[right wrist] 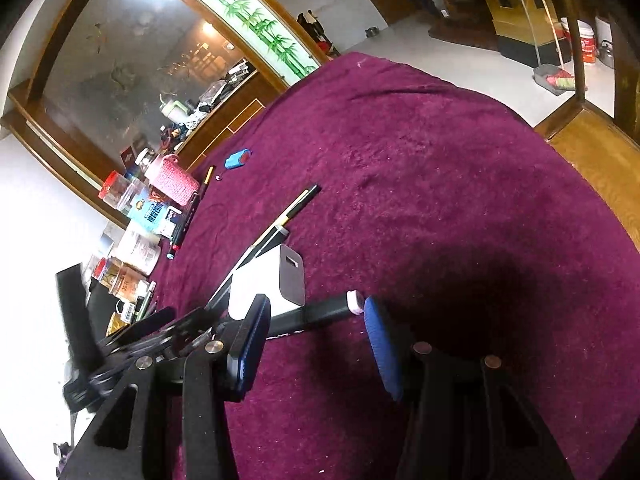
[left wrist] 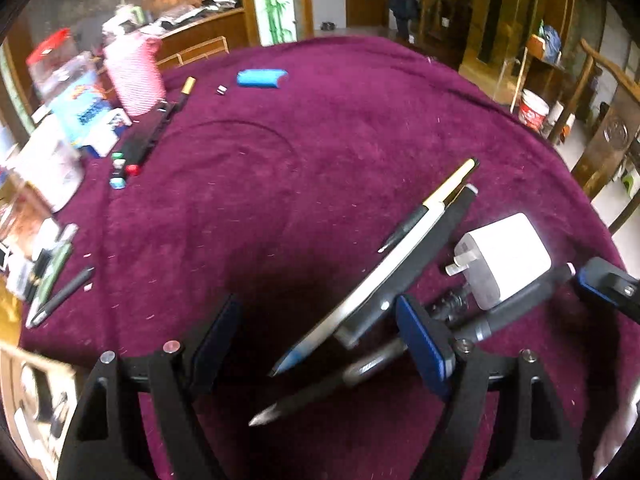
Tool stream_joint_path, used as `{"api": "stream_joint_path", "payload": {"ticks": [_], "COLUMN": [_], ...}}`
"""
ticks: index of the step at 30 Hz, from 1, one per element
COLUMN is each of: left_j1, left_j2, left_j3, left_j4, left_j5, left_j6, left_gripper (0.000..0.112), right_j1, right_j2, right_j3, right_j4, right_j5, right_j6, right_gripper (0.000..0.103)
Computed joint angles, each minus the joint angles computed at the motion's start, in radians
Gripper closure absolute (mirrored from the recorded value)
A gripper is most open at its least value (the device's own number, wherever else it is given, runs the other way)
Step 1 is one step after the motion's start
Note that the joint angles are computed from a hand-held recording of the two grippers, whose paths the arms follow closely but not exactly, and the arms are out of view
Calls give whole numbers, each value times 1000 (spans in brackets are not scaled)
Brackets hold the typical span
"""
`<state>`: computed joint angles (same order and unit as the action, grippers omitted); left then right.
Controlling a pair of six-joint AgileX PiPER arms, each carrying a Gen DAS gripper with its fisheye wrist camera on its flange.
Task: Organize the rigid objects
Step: 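Move both tools to the pens beside the white charger on the cloth, then close left tool on white pen while right tool grasps black marker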
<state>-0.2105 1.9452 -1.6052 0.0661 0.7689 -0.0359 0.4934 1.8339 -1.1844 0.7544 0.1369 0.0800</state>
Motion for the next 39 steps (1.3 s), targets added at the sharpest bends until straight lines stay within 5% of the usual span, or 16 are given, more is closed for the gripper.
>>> {"api": "stream_joint_path", "payload": {"ticks": [2,11,21,24,31,35,39], "left_j1": [2,44,3,18,83,141,96], "left_j2": [8,-93,-111,-86,-67,-60,-42], "left_j3": [-3,93,126,107,80,59,19], "left_j4": [-42,-457,-239,-245,-336,-505,-336], "left_j5": [6,168,31,29,65,104,78], "left_j6": [18,379,213,221,272,353,220], "left_gripper": [51,60,61,77,77,77,77], "right_j1": [3,16,13,13,13,13,20], "right_j2": [3,21,18,20,27,27,30], "right_j3": [-4,-34,-28,-31,-37,-36,-47], "right_j4": [-36,-186,-190,-195,-161,-160,-228], "right_j5": [6,42,42,43,41,40,45], "right_j6": [29,153,163,168,128,126,186], "right_gripper": [51,51,51,51,48,47,45]}}
